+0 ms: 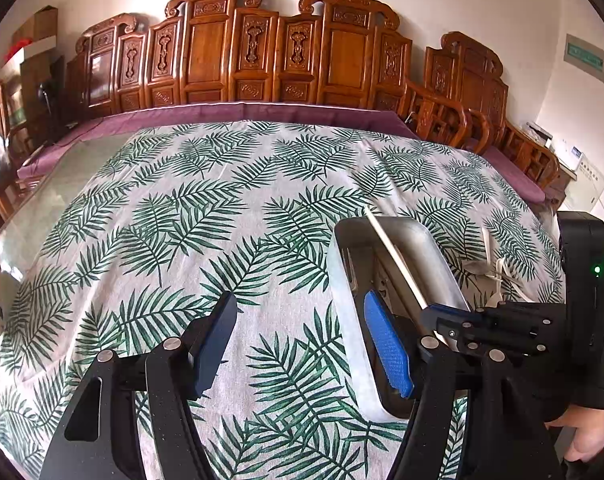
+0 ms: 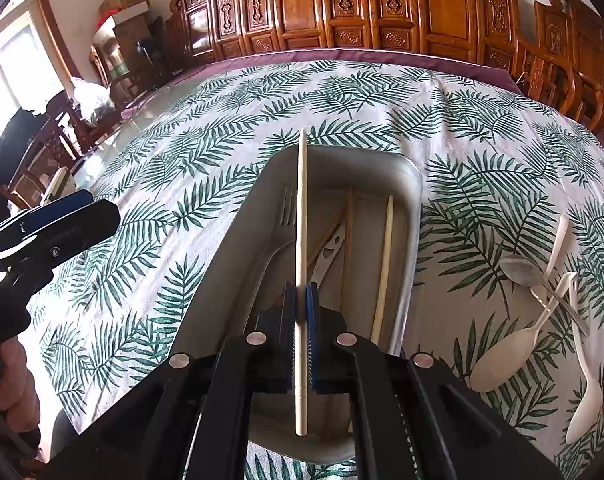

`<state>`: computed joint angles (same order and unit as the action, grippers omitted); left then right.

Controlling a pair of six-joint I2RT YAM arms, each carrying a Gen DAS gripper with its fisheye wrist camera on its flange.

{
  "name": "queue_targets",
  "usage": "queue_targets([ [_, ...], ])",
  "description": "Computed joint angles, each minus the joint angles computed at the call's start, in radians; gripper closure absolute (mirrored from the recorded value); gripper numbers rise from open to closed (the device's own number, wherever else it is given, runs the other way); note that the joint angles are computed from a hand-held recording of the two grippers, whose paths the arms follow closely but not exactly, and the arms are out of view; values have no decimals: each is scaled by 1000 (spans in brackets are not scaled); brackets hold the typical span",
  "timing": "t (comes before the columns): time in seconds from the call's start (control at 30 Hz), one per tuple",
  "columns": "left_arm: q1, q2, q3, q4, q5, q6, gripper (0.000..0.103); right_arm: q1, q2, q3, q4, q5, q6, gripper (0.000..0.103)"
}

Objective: Organize utensils
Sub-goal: 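Lower the wooden chopstick into the grey tray and open the right tool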

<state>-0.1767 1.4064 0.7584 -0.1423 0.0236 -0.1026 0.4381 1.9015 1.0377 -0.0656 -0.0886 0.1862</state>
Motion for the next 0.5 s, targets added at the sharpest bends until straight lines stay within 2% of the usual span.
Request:
queue_targets([
  [0.07, -9, -7, -4, 7, -6, 0, 25, -6, -19, -14, 14, 3, -4, 96],
  [0.37, -89, -36, -7, 0, -62, -11, 25, -119, -157, -117, 27, -62, -88, 96],
  [0.43, -113, -42, -6, -2, -78, -10, 23, -163, -204, -161, 30, -59, -137, 95],
  [0.5, -136, -47, -5, -1, -91, -9, 16, -201, -238, -197, 32, -55, -181, 95],
])
